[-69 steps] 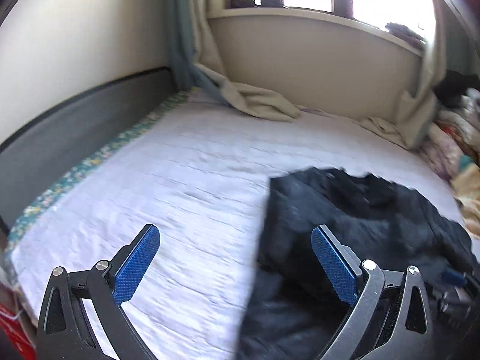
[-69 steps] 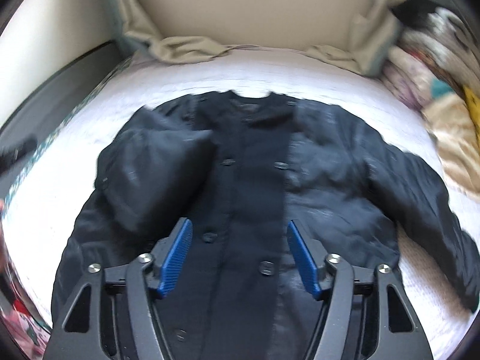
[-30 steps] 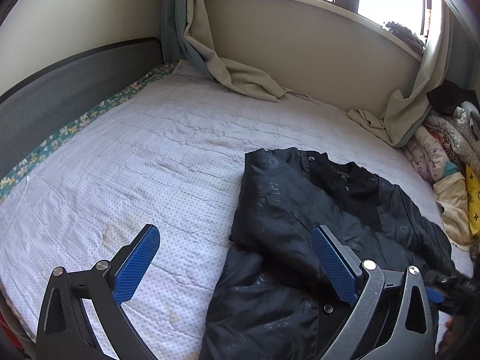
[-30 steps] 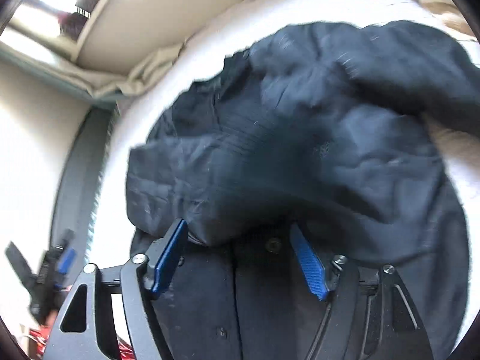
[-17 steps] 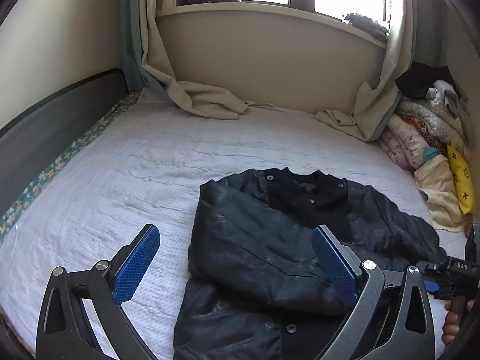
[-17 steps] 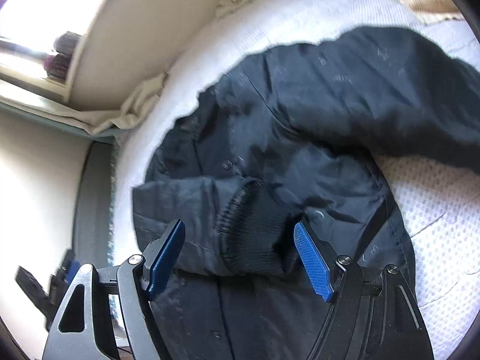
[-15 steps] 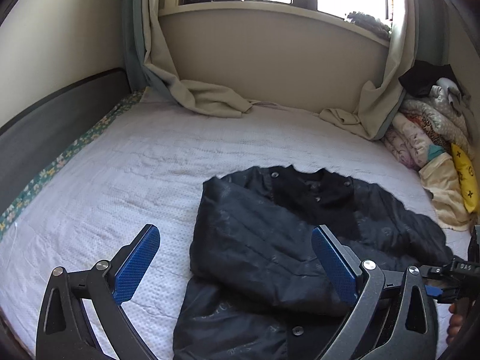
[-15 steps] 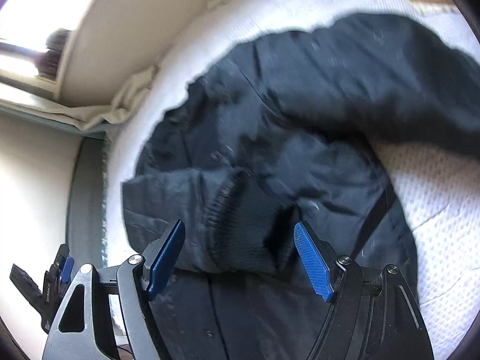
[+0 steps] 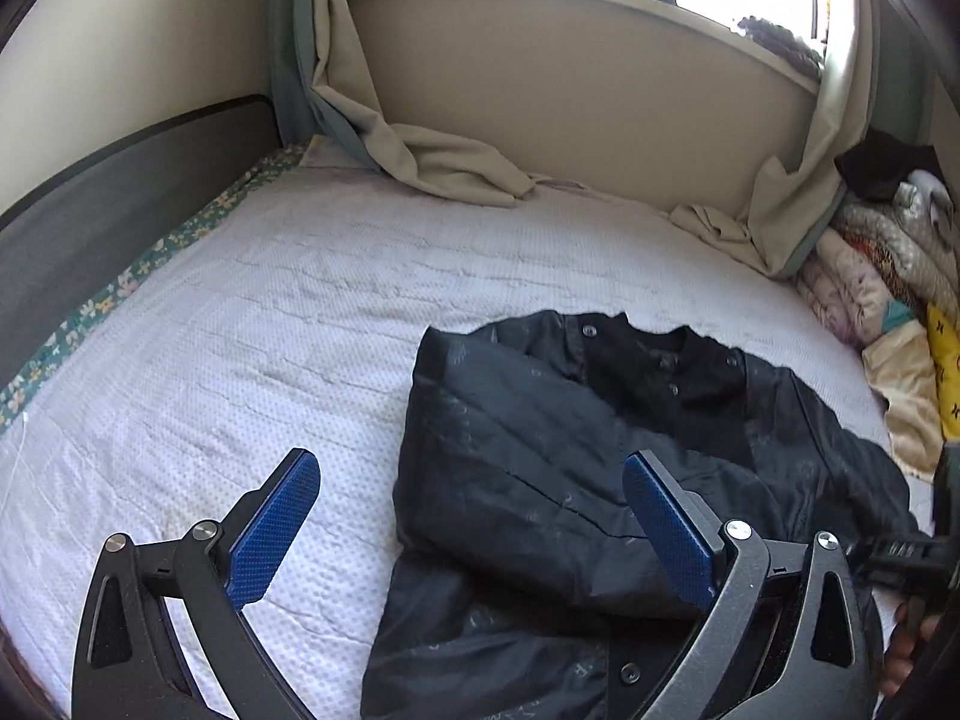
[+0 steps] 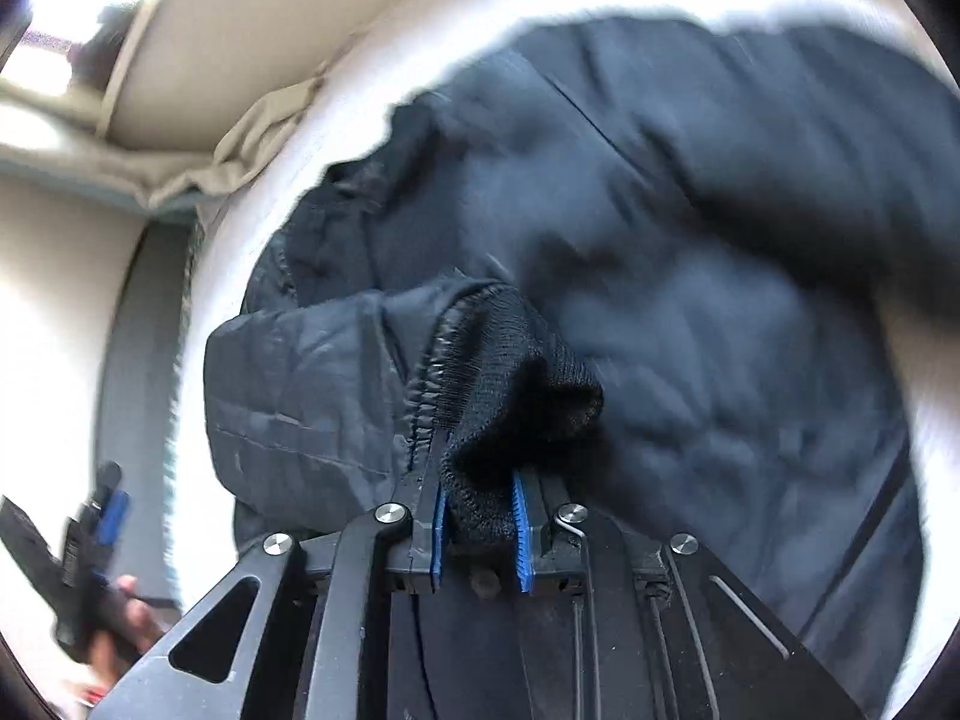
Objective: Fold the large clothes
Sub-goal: 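Grasp the knit cuff with the right tool and lift it over the jacket, then lay the sleeve across the jacket front and open the right tool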
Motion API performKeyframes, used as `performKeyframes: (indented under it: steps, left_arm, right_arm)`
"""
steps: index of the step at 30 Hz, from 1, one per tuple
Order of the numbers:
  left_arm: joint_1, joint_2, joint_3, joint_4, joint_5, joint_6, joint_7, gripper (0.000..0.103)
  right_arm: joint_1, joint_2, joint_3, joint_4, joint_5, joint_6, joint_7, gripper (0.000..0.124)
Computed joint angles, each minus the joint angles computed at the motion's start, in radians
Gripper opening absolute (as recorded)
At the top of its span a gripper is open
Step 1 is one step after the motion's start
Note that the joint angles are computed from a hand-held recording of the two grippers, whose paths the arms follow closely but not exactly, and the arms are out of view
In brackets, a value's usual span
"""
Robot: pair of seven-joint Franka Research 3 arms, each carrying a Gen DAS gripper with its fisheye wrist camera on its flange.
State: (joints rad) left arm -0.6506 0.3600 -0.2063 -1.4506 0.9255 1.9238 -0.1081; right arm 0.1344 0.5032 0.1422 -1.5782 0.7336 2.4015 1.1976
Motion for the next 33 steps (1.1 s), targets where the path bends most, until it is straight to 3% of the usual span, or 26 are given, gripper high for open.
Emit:
performKeyframes:
  steps: [3,9,11,15,18,21,25,27,29,31,33]
  left_arm:
    - [0.005,-0.005,0.001,-0.005,-0.004,0.002,-0.005,0.102]
    - [0.002,0.060,0.005,0.073,-0.045,-0.072,0.072,0.102]
    - [0.002,0.095,0.011,0.105,-0.069,-0.085,0.115,0.102]
    - [-0.003,0.182,0.029,0.197,-0.134,-0.135,0.204,0.098]
    - [0.006,0.194,0.036,0.195,-0.181,-0.099,0.218,0.097]
    - [0.004,0.200,0.044,0.197,-0.200,-0.079,0.228,0.097]
    - [-0.002,0.181,0.054,0.177,-0.191,-0.048,0.217,0.095]
    - [0.001,0.166,0.055,0.157,-0.179,-0.016,0.211,0.090]
    - [0.013,0.158,0.053,0.141,-0.182,0.021,0.201,0.083]
    - [0.035,0.149,0.047,0.111,-0.199,0.092,0.185,0.076]
    - [0.057,0.143,0.040,0.083,-0.222,0.163,0.176,0.070]
  right_arm:
    - [0.016,-0.028,0.017,0.025,-0.002,0.105,-0.094,0.010]
    - [-0.017,-0.027,0.108,0.063,0.200,0.359,-0.418,0.010]
    - [0.012,0.009,0.075,0.094,0.154,0.369,-0.380,0.010]
    - [0.102,0.127,-0.038,0.188,-0.071,0.351,-0.157,0.010]
    - [0.141,0.207,-0.103,0.260,-0.200,0.290,0.006,0.011]
    - [0.160,0.260,-0.151,0.325,-0.298,0.192,0.164,0.025]
    - [0.100,0.236,-0.103,0.308,-0.315,0.161,0.221,0.043]
    - [0.089,0.184,-0.091,0.234,-0.321,0.236,0.229,0.053]
    - [0.076,0.122,-0.064,0.146,-0.326,0.325,0.176,0.053]
    - [0.059,0.086,-0.024,0.102,-0.318,0.360,0.107,0.053]
    - [0.040,0.070,0.023,0.080,-0.295,0.368,0.016,0.038]
